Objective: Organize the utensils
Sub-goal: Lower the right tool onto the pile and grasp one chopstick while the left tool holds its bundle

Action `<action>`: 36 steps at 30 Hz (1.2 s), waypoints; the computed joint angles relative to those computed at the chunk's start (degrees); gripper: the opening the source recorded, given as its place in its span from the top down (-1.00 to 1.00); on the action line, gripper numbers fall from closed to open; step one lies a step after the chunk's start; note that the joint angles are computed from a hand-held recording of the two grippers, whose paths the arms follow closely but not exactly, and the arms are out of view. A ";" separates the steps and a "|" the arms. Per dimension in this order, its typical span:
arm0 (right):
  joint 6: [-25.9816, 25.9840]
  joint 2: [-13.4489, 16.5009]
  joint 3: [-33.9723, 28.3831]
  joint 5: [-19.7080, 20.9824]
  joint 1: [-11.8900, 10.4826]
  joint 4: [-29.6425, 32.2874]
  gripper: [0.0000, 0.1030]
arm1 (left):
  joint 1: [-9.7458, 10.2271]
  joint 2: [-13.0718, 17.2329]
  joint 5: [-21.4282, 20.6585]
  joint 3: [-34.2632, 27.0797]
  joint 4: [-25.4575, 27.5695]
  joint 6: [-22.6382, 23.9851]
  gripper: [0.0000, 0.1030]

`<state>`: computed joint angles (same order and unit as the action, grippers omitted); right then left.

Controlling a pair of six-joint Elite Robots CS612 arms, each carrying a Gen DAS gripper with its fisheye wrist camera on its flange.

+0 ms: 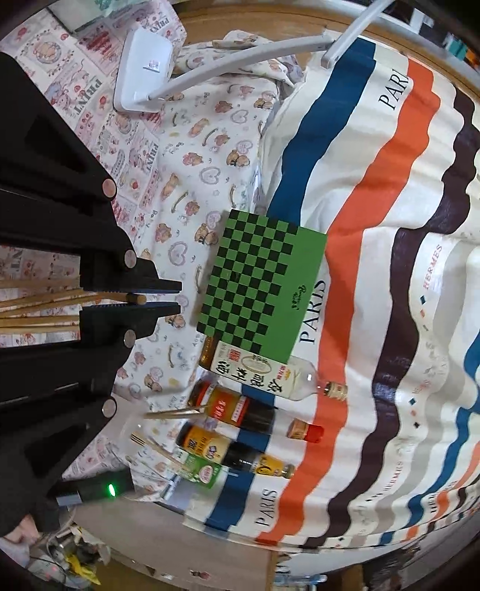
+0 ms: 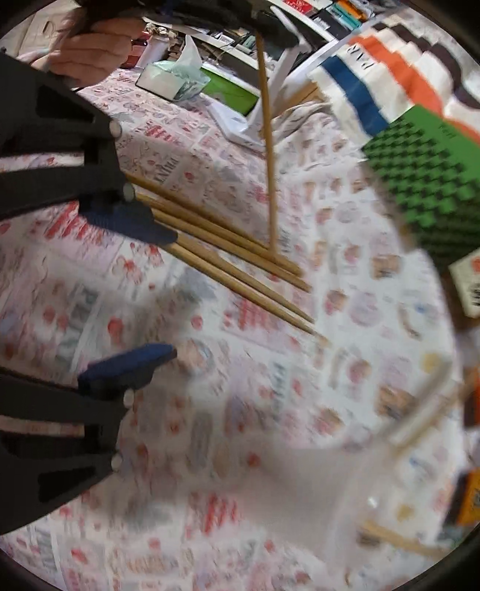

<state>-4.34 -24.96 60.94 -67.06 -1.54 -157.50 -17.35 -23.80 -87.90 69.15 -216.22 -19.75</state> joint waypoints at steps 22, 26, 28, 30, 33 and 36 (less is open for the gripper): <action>-2.39 1.42 -5.10 -16.25 4.38 7.00 0.06 | -1.99 0.13 5.26 1.36 -8.54 7.82 0.93; -2.09 1.29 -5.06 -14.75 4.19 7.84 0.06 | -0.97 0.24 3.34 0.33 -3.67 2.75 0.93; -2.88 1.02 -4.47 -14.56 4.12 7.43 0.06 | -0.26 0.47 0.74 -0.29 -1.95 -0.09 0.92; -3.28 0.95 -4.24 -13.95 4.07 7.32 0.06 | 0.09 0.60 -0.69 -0.68 -0.53 -1.16 0.92; -3.91 0.86 -4.14 -14.17 4.21 7.50 0.06 | -0.13 0.53 -0.16 -0.84 1.78 -0.81 0.92; -4.91 0.71 -3.83 -14.87 4.37 7.25 0.06 | -0.20 0.49 -0.48 -0.93 2.94 -0.64 0.92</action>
